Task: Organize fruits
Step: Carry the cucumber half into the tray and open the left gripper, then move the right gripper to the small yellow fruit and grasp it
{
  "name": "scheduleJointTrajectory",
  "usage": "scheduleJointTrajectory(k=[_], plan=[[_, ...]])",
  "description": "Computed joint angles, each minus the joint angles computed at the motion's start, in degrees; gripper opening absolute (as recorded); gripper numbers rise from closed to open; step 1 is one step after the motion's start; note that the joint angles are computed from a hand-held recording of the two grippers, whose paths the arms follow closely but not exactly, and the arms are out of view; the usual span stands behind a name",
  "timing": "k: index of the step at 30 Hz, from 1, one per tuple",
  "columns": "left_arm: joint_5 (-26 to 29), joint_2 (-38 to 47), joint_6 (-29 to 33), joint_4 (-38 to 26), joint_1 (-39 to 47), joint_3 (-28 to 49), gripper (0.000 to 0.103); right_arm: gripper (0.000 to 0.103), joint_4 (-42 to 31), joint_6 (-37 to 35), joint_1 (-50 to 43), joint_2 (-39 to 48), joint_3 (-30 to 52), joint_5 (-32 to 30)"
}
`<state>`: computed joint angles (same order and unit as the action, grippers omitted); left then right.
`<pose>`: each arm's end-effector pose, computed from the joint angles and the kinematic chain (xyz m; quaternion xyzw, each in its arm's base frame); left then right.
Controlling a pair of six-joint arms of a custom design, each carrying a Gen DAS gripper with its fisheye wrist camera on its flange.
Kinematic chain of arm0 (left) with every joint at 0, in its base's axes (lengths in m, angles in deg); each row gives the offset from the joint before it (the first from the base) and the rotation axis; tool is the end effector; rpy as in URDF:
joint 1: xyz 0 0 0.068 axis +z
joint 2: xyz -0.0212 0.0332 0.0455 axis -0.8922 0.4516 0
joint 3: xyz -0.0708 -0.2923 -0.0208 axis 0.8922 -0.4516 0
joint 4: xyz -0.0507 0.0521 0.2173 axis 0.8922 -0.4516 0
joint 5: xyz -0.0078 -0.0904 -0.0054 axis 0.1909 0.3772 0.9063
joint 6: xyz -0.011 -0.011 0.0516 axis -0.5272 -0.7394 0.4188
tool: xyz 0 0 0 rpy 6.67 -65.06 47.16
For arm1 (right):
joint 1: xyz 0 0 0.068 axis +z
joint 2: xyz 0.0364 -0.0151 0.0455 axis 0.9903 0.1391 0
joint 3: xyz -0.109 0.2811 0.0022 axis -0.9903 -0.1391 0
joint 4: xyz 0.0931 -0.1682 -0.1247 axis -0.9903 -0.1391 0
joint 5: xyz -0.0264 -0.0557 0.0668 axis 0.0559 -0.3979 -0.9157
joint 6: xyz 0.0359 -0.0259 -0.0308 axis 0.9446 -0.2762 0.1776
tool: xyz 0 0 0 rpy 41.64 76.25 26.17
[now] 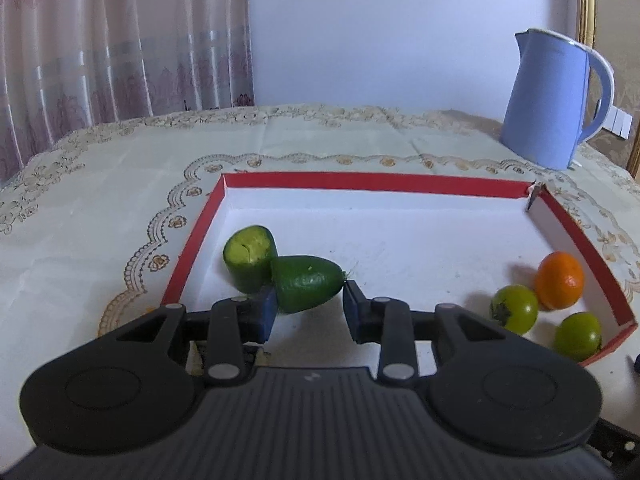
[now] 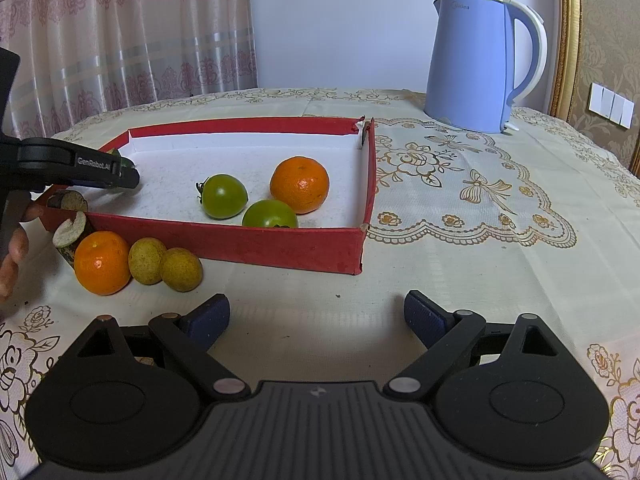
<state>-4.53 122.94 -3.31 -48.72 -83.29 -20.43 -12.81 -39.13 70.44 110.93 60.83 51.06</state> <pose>0.3399 -0.1165 0.1165 0.0305 0.8909 -0.0221 0.4527 0.2275 -0.0385 0.1004 -0.0227 0.8988 0.0245 0.4370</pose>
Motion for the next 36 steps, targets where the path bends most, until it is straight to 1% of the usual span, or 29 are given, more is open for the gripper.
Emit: scheduleJointTrajectory(k=[2, 12, 16, 18, 19, 20, 22, 23, 25, 28, 30, 33, 36], plan=[[1.05, 0.45, -0.07, -1.48, 0.39, 0.97, 0.032, 0.095, 0.02, 0.02, 0.03, 0.01, -0.01, 0.02], [-0.1, 0.91, 0.86, -0.96, -0.09, 1.03, 0.034, 0.095, 0.03, 0.05, 0.11, 0.0, -0.03, 0.1], [0.11, 0.66, 1.23, -0.35, -0.19, 0.44, 0.044, 0.095, 0.0, 0.03, 0.13, 0.02, 0.0, 0.09], [-1.08, -0.19, 1.74, 0.53, -0.6, -0.85, 0.052, 0.096, -0.12, -0.06, 0.14, -0.01, 0.01, 0.08], [-2.06, -0.8, 1.85, 1.09, -0.92, -1.7, 0.065, 0.096, -0.09, -0.09, 0.17, 0.0, -0.03, 0.1], [-2.78, -1.45, 1.81, 2.51, -1.17, -3.09, 0.076, 0.096, -0.01, -0.12, 0.19, 0.13, 0.0, 0.1], [-4.33, -2.95, 2.85, 6.59, -1.73, -6.83, 0.081, 0.096, 0.0, -0.1, 0.23, 0.13, -0.01, 0.13], [-5.42, -3.55, 3.7, 7.22, -2.02, -7.85, 0.085, 0.097, 0.06, -0.14, 0.29, 0.17, -0.04, 0.2], [-6.4, -4.87, 4.36, 9.11, -2.06, -10.79, 0.088, 0.097, 0.06, -0.29, 0.22, 0.25, -0.04, 0.11], [-4.98, -7.05, 3.32, 13.19, -1.24, -16.77, 0.088, 0.097, 0.12, -0.31, 0.3, 0.3, -0.05, 0.17], [-5.94, -7.49, 1.92, 20.02, -1.39, -22.08, 0.093, 0.098, 0.12, -0.27, 0.35, 0.3, -0.05, 0.22], [-5.83, -8.42, 0.47, 26.92, -0.52, -28.51, 0.095, 0.098, 0.04, -0.27, 0.43, 0.31, 0.03, 0.29], [-5.95, -8.25, 0.38, 30.4, 0.83, -31.92, 0.095, 0.098, 0.04, -0.28, 0.46, 0.3, 0.02, 0.33]])
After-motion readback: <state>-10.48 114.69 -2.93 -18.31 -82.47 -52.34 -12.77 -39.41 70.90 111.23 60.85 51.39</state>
